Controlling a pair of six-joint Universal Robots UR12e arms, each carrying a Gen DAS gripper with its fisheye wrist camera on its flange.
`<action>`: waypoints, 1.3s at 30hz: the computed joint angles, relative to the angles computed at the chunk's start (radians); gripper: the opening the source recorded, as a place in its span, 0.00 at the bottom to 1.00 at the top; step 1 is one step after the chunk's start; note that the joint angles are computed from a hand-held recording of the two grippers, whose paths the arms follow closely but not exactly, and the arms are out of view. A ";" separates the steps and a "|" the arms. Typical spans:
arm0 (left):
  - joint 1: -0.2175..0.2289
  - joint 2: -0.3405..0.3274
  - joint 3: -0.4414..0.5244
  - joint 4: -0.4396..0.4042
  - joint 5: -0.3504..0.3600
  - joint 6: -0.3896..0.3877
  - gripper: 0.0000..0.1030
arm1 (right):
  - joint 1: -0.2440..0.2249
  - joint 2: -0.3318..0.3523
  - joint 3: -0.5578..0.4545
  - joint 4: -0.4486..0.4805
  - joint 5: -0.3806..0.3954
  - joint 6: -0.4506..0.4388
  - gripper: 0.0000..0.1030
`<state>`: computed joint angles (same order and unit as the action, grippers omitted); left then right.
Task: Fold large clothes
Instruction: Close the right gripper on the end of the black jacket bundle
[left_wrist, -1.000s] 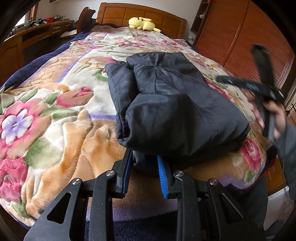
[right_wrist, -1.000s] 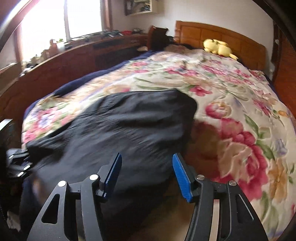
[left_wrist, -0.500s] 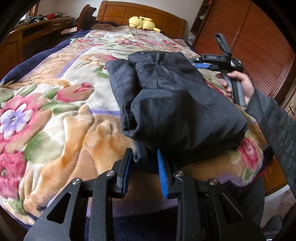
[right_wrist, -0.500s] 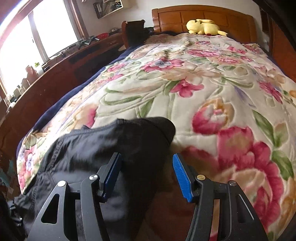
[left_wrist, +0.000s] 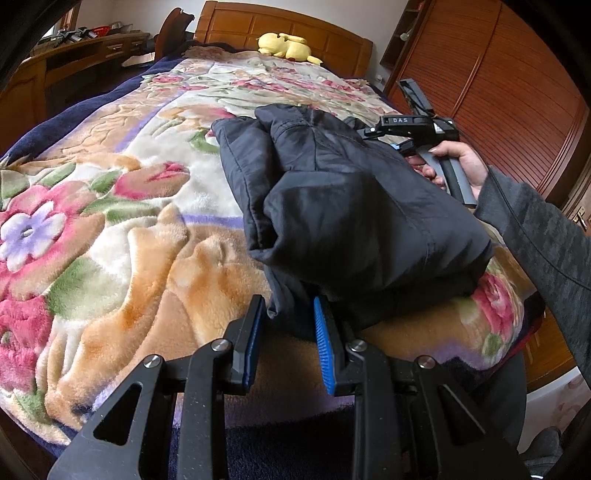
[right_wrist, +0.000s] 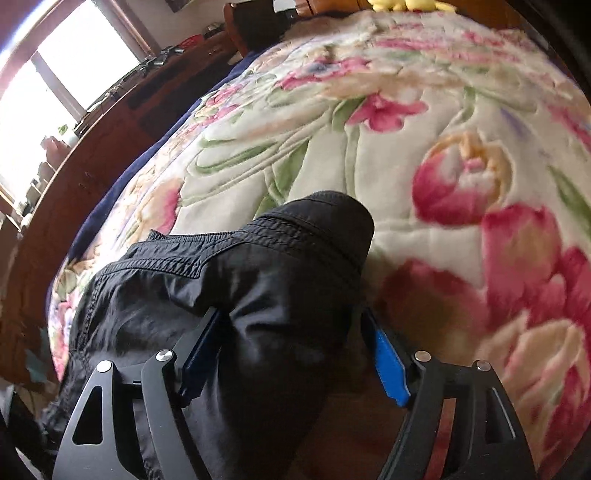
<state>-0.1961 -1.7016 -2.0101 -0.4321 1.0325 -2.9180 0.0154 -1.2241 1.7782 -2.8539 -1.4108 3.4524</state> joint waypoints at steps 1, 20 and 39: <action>-0.001 0.000 0.000 0.001 0.001 -0.002 0.27 | -0.005 -0.001 0.001 0.001 0.010 -0.004 0.75; -0.006 -0.004 0.003 0.006 0.013 -0.006 0.27 | 0.014 0.045 -0.061 0.049 -0.016 -0.061 0.61; 0.025 0.012 -0.034 0.109 -0.088 -0.019 0.09 | 0.119 -0.007 -0.024 -0.106 -0.276 -0.180 0.25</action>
